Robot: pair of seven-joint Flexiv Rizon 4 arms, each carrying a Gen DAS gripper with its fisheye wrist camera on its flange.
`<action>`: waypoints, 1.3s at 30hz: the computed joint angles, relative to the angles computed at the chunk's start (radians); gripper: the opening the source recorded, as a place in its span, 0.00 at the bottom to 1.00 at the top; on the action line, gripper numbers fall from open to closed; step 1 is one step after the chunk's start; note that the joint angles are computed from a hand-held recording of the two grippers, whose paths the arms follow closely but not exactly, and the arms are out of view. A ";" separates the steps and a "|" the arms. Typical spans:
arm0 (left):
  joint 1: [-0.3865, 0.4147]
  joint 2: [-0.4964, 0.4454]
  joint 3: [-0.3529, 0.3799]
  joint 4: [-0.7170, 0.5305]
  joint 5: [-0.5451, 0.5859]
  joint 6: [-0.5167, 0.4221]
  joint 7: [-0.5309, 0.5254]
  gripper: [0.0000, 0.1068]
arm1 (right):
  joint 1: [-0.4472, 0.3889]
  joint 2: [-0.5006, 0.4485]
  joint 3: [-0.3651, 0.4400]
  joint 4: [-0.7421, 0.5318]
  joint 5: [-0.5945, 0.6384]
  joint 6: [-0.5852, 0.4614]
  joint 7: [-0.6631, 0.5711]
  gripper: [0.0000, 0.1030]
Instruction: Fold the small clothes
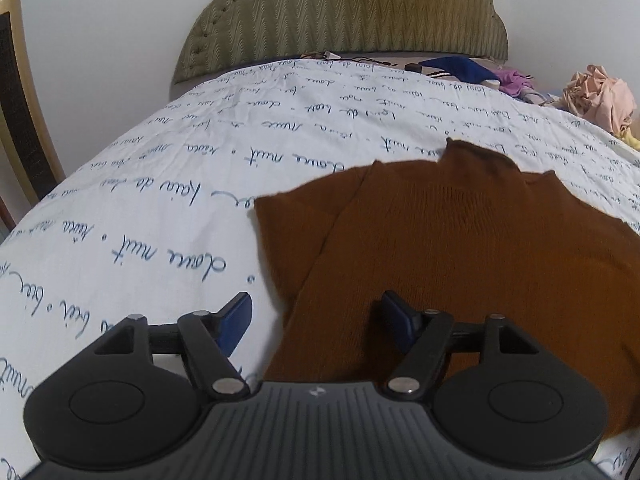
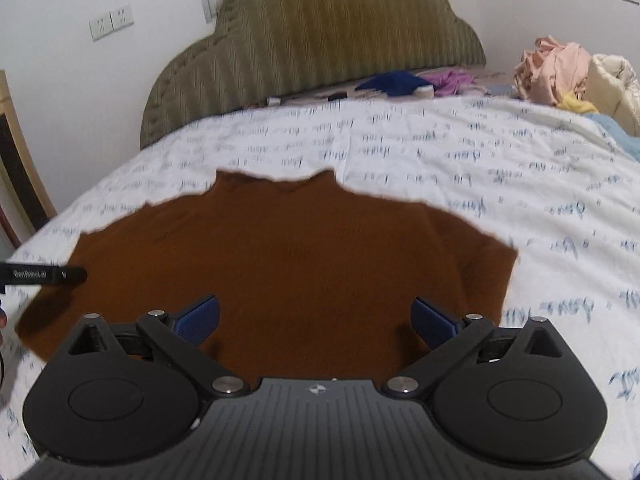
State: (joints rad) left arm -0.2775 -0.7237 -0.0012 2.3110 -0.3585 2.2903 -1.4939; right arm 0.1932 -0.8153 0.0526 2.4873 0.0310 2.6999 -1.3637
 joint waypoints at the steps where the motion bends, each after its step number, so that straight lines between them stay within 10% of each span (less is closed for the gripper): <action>1: -0.004 -0.003 0.003 0.003 -0.002 0.006 0.001 0.67 | 0.003 -0.015 0.005 -0.002 0.012 0.010 0.004 0.98; 14: -0.072 -0.063 0.017 0.015 -0.096 0.132 0.032 0.77 | 0.162 -0.135 -0.026 -0.029 0.200 0.119 -0.119 1.00; 39: -0.033 -0.153 -0.025 0.013 -0.094 0.315 -0.010 0.88 | 0.168 -0.158 -0.022 -0.039 0.213 0.143 -0.132 1.00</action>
State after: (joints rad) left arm -0.3102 -0.8769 -0.0266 2.3238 -0.4521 2.6056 -1.5042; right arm 0.3612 -0.9738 0.0303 2.4480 0.2438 2.8433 -1.4962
